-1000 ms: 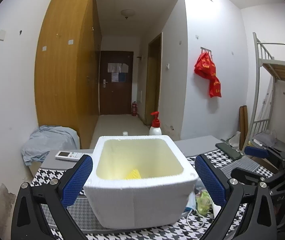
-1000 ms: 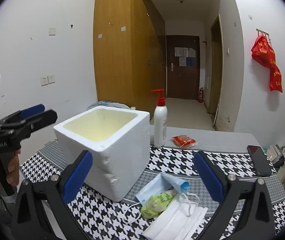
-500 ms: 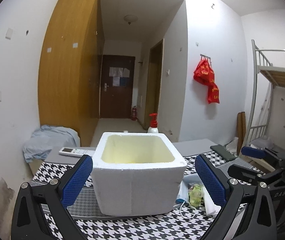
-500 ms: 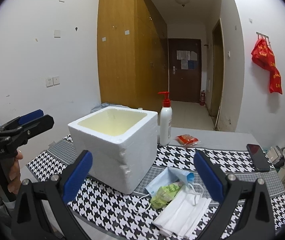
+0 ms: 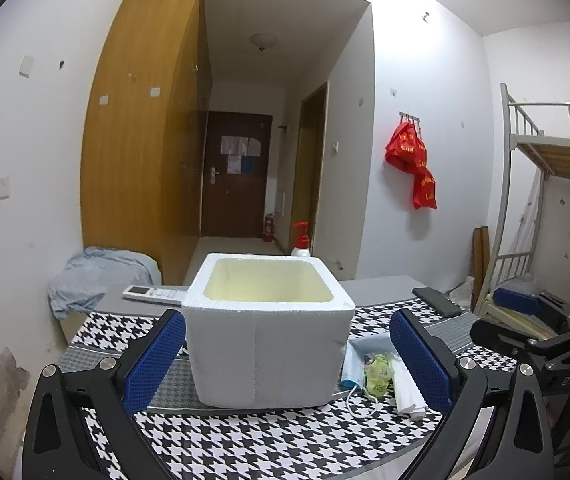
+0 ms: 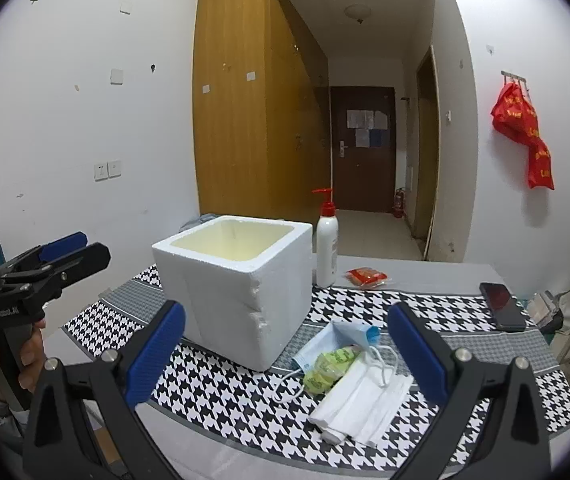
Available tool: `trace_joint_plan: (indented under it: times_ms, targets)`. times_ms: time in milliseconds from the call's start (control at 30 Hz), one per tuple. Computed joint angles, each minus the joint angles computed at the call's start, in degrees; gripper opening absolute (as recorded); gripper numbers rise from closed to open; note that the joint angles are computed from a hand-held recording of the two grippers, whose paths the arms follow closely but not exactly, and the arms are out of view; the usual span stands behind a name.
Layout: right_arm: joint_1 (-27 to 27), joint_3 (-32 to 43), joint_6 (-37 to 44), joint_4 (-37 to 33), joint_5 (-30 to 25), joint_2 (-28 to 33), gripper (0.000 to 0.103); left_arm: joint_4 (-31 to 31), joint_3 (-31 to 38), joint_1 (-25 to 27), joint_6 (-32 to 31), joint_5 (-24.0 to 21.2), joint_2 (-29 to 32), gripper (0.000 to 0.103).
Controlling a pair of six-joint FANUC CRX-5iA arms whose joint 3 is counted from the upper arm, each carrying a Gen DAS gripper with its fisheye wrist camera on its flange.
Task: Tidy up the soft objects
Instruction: 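Withdraw both tools from the box back toward the table items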
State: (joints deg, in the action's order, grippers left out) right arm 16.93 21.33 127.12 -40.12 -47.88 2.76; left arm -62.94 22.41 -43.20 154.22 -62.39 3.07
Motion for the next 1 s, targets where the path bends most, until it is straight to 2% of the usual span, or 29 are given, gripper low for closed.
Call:
trace_joint_plan:
  times_ms: [167, 600, 1000]
  targets:
    - [-0.6, -2.4, 0.4, -0.1, 1.3, -1.7, 0.102, -2.9, 0.2, -2.2, 0.4, -1.8, 0.9, 0.102]
    - [-2.1, -7.4, 5.0, -3.8, 3.5, -3.9, 0.102, -8.4, -2.2, -5.5, 4.6, -3.2, 2.5, 0.102]
    - [-3.2, -8.4, 4.2, -4.5, 2.0, -3.3, 0.102, -4.8, -3.5, -4.4, 6.2, 0.1, 3.1, 0.102]
